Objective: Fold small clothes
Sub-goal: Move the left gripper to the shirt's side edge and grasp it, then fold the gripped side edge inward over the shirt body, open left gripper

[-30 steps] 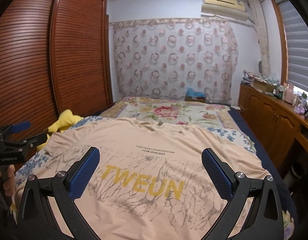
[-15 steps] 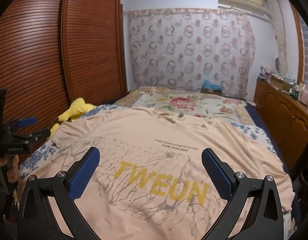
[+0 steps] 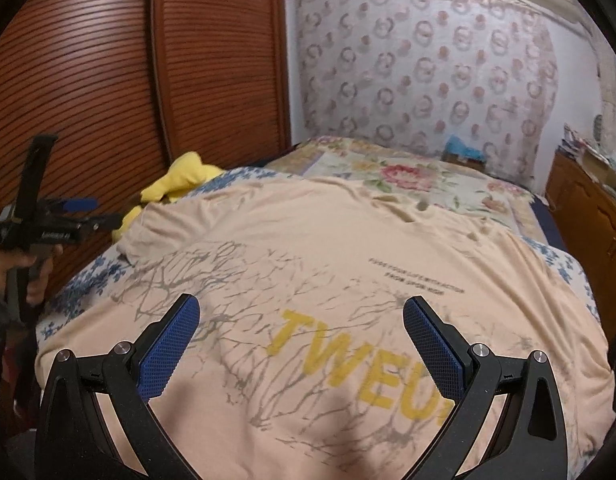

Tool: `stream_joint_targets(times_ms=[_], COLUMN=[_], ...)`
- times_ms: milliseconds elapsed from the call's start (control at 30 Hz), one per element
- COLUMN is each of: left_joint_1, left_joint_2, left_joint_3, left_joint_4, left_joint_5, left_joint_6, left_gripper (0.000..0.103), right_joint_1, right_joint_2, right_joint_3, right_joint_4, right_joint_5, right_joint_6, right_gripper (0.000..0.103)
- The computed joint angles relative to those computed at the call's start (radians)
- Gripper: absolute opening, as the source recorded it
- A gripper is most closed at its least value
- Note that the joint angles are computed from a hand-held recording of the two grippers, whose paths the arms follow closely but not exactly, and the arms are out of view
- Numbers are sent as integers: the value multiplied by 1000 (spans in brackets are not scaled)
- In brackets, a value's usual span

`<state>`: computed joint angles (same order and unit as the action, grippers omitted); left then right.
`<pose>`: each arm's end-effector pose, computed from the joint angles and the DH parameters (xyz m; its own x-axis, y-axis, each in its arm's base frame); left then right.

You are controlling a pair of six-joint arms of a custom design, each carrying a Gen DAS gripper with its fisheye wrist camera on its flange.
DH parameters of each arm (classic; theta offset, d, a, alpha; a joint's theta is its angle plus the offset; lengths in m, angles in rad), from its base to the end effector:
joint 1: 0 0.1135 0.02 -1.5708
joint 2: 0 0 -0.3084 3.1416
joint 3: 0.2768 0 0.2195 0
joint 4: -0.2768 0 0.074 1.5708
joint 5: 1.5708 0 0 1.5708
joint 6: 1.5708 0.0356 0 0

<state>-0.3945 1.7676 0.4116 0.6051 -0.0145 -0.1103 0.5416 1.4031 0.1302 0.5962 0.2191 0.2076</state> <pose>0.2440 -0.1010 0.1477 -0.6673 0.1586 -0.7277 0.3029 0.9504 -0.0706 0.1519 0.0824 0.1652 -0.5989 -0.1255 -0.7910 -0.2397 0.9705 0.0275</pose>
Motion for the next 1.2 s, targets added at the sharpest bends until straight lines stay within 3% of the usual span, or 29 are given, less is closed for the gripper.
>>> stream_joint_targets(times_ms=[167, 300, 367, 467, 500, 667, 800, 967, 1200], left_joint_1=[63, 130, 157, 184, 184, 181, 148, 112, -46], left_joint_2=[73, 150, 179, 204, 207, 208, 177, 89, -45], left_joint_3=[103, 183, 209, 236, 238, 243, 217, 187, 253], left_joint_4=[-97, -154, -168, -190, -193, -198, -169, -144, -241], left_joint_5=[111, 194, 233, 288, 289, 306, 244, 228, 195], left_joint_6=[1, -9, -21, -35, -36, -6, 24, 17, 3], left_gripper=[84, 79, 64, 57, 55, 25, 7, 3, 2], right_joint_1=[11, 18, 19, 16, 11, -19, -49, -102, -201], right_joint_2=[80, 102, 110, 122, 122, 116, 88, 43, -85], right_joint_3=[33, 38, 39, 27, 21, 0, -19, -42, -47], right_joint_4=[15, 20, 22, 42, 48, 61, 63, 55, -35], right_joint_5=[-31, -50, -55, -65, -70, -92, -111, -138, -173], right_joint_6=[-9, -9, -9, -6, -4, -6, -10, -22, -54], right_gripper=[103, 103, 103, 103, 103, 103, 103, 103, 103])
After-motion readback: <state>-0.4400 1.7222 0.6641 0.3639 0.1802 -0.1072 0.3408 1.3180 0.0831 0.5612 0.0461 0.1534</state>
